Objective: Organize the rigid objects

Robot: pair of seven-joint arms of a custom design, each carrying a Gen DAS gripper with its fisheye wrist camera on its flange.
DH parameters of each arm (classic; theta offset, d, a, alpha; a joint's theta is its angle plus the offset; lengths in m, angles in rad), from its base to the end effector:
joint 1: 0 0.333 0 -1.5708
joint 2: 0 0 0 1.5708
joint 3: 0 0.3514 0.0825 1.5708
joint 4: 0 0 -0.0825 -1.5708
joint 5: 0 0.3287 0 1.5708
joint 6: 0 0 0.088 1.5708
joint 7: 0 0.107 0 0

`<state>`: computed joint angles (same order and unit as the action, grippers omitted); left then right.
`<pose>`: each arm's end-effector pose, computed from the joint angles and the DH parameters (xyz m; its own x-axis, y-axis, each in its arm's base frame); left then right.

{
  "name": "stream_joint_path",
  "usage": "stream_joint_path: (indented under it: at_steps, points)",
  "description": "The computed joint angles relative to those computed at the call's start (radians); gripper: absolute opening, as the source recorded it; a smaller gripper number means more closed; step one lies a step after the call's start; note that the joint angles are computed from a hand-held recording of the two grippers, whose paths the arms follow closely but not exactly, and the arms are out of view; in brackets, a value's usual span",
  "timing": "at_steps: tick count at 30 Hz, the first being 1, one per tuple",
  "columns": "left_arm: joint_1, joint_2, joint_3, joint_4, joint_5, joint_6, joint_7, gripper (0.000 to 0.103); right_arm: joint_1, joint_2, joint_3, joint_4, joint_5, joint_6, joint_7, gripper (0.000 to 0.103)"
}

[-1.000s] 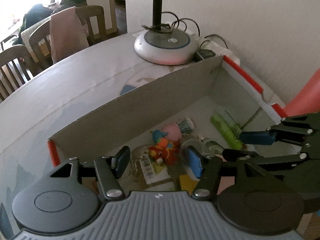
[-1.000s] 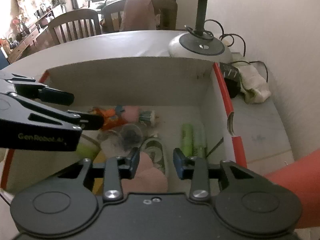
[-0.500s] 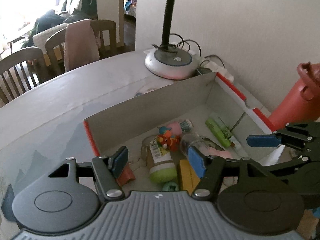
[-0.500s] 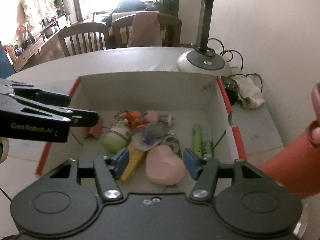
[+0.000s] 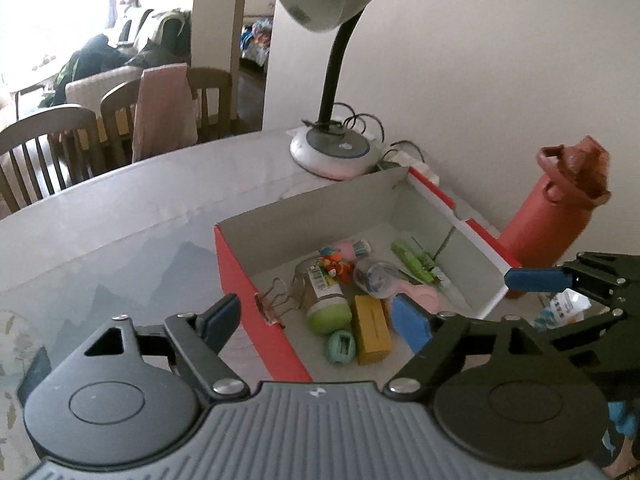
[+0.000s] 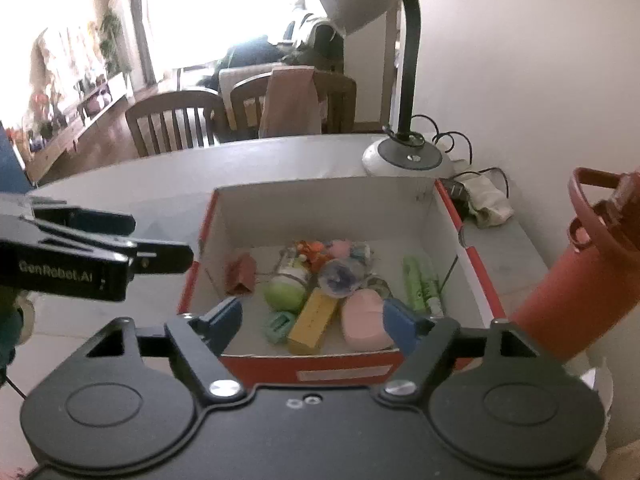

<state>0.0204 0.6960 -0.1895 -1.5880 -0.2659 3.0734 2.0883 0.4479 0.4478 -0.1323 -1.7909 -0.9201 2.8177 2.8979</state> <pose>0.7245 -0.0637 0.3856 -0.3078 -0.9502 -0.0489 -0.6452 0.2462 -0.7232 0.6062 0.2534 0.4184 -0.1587 -0.9862 -0.0468 -0.7072 0.1466 -0.6917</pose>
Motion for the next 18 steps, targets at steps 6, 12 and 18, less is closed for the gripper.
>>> stream_joint_path:
  at_steps: [6, 12, 18]
  points:
    - [0.126, -0.063, -0.141, -0.121, -0.041, 0.054, 0.09, 0.093, 0.068, -0.04, -0.035, -0.025, -0.143, -0.019, 0.212, 0.091]
    - [0.238, -0.109, -0.264, -0.221, -0.084, 0.099, 0.175, 0.101, 0.092, -0.081, -0.012, -0.049, -0.31, -0.065, 0.441, 0.099]
    - [0.327, -0.148, -0.353, -0.314, -0.095, 0.144, 0.233, 0.101, 0.096, -0.113, 0.04, -0.069, -0.46, -0.126, 0.611, 0.102]
